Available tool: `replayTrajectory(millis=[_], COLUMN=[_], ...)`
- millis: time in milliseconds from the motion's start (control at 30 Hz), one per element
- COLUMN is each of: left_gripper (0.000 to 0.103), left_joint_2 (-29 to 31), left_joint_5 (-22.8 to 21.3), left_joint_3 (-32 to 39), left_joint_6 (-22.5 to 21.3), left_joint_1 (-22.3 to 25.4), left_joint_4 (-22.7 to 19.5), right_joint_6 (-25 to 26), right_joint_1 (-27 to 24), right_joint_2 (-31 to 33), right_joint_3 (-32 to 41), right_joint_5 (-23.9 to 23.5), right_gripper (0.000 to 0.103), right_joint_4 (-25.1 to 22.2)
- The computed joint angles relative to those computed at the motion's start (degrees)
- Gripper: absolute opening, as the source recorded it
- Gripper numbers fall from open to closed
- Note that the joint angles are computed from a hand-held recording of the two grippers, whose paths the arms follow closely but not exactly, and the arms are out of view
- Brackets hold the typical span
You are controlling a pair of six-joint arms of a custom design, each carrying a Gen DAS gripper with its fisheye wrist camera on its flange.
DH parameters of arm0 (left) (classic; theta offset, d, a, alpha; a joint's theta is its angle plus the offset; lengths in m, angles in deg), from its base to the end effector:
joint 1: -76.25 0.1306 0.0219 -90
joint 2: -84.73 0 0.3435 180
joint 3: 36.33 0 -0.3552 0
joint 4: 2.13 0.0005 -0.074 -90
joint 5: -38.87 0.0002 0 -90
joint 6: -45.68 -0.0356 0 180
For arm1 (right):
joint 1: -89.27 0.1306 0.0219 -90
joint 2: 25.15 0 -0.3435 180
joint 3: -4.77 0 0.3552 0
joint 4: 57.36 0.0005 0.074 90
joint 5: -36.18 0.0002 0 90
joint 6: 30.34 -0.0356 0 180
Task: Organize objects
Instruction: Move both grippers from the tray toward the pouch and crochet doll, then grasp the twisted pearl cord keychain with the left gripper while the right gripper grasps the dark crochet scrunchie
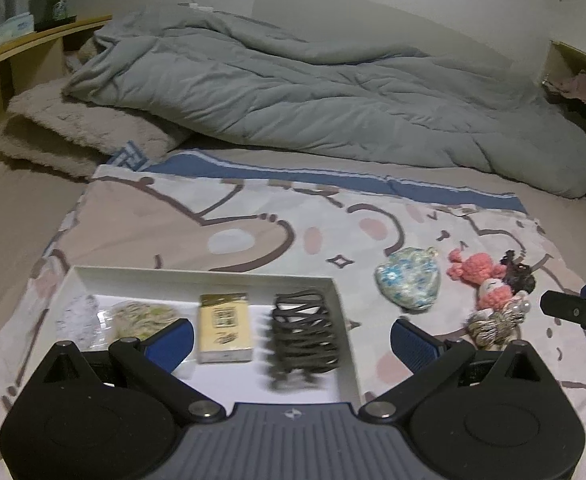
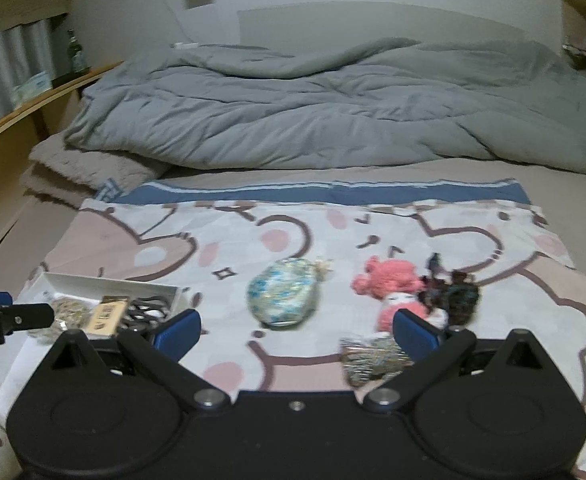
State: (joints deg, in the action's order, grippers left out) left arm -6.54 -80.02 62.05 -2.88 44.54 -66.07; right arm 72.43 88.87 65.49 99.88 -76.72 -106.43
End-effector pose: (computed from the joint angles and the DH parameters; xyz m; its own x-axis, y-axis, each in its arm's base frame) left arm 0.3709 -0.2095 0.4480 -0.6636 -0.2711 -0.6972 -0.2920 0.9520 -0.0922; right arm 0.4558 0.0102 0.4266 -0.6249 -0.1993 -0.7548 -0.4191 0.9013 0.1091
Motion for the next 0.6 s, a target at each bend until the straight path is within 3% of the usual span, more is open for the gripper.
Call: replayTrajectory(millis=[233,600], left_gripper=[0.103,0.103], left_joint_2=[4.0,8.8], left_joint_5=[-0.6,2.2], left_joint_3=[2.6,4.2], left_joint_6=[-1.6,-7.3], left_joint_1=[-1.5,-3.8], left_joint_4=[3.2,12.1], right_joint_6=[-0.3,-4.6], right_joint_1=[-3.8,-8.3], right_joint_2=[2.8,8.7], right_joint_3=[2.0,6.0], right_joint_5=[1.2,3.7], right_gripper=[0.103,0.103], right_joint_4=[0.0,0.5])
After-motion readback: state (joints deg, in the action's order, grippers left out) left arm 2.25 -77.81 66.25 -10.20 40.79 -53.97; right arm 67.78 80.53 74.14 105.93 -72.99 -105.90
